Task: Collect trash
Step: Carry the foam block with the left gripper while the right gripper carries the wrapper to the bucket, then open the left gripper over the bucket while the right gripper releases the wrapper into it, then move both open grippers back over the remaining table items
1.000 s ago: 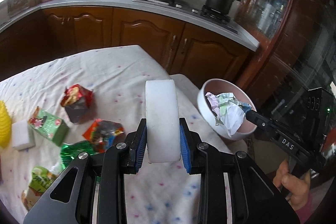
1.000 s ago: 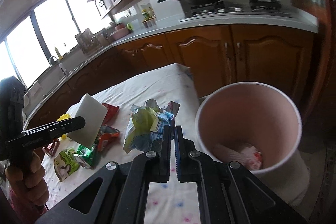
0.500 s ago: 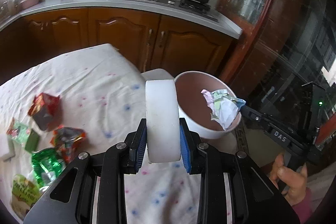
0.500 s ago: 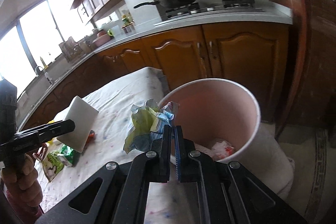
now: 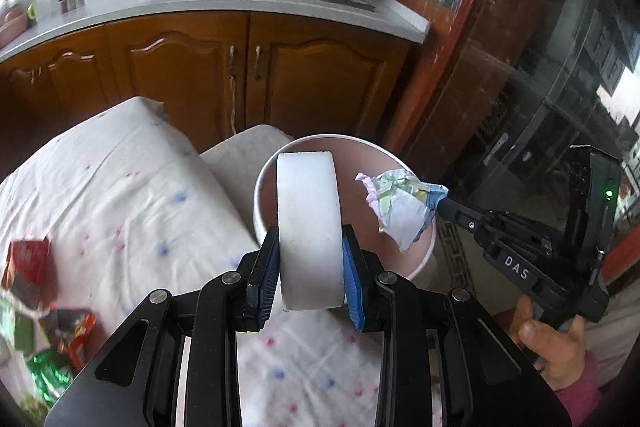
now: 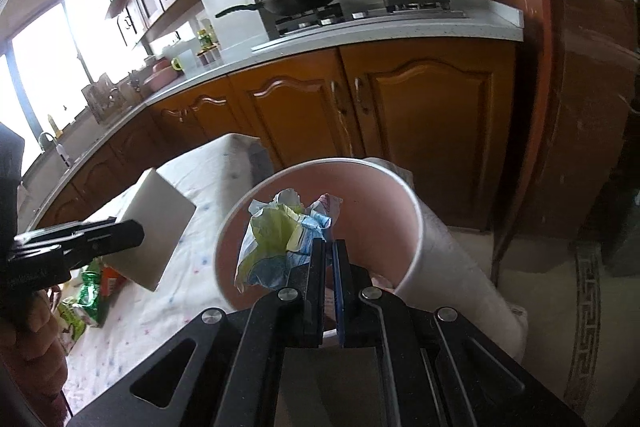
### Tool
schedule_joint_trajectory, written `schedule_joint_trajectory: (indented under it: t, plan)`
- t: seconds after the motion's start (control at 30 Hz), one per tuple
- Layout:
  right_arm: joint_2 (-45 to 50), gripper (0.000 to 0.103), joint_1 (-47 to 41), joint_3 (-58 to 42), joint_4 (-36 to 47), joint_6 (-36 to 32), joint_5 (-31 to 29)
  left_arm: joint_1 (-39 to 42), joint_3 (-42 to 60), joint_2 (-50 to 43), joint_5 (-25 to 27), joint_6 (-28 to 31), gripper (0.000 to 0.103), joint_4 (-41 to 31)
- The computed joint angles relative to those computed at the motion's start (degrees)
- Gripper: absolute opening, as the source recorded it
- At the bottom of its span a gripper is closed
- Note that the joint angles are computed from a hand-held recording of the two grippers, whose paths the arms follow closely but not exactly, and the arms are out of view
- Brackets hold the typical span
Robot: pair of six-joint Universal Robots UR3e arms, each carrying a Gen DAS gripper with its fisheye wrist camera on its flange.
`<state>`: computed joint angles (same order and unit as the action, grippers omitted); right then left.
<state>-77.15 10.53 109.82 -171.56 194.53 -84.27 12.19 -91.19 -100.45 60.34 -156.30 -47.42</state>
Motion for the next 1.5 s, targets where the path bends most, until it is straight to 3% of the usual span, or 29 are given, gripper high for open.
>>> schedule_joint_trajectory:
  t: [0.43,0.53,0.63,0.7,0.77,1.0,1.07,1.17,1.5]
  plan:
    - [3.41,0.004,-3.03,-2.37,2.66,-2.16,1.62,-7.55,13.94,-14.21,6.6,-2.84,0.028,-3.96]
    - [4.16,0.005,-3.73,-3.21,3.38,-2.12,2.57,-7.97,15.13,-15.41,6.95,-3.23,0.03,-5.03]
    - [4.41,0.01,-4.91,-2.88,2.92,-1.44,3.87,-7.9,15.49,-15.71,6.89,-3.41,0.038,-5.37]
    - [4.19,0.016,-5.39,-2.0,1.7,-0.98,4.09,-7.68,14.68,-15.27,6.7,-3.53,0.05,-4.86]
    - [3.39,0.025,-6.07,-0.52,0.24,-0.25,5.09,-7.3,13.5,-14.56,6.46,-3.69,0.055,-3.93]
    - [1.46,0.056,-6.19,2.26,-3.04,1.72,6.65,-2.89,4.16,-7.84,3.39,-3.45,0.057,-0.22]
    - [1.31,0.073,-5.7,2.78,-4.43,2.63,7.14,-0.89,0.9,-5.56,2.16,-3.67,0.059,0.92]
    - [1.65,0.083,-4.6,3.02,-6.63,4.22,8.01,2.93,-3.86,-1.92,0.35,-3.53,0.059,1.68]
    - [4.66,0.086,2.44,-1.26,-6.92,6.23,7.16,18.84,-16.74,10.91,-6.27,1.6,0.061,-0.91]
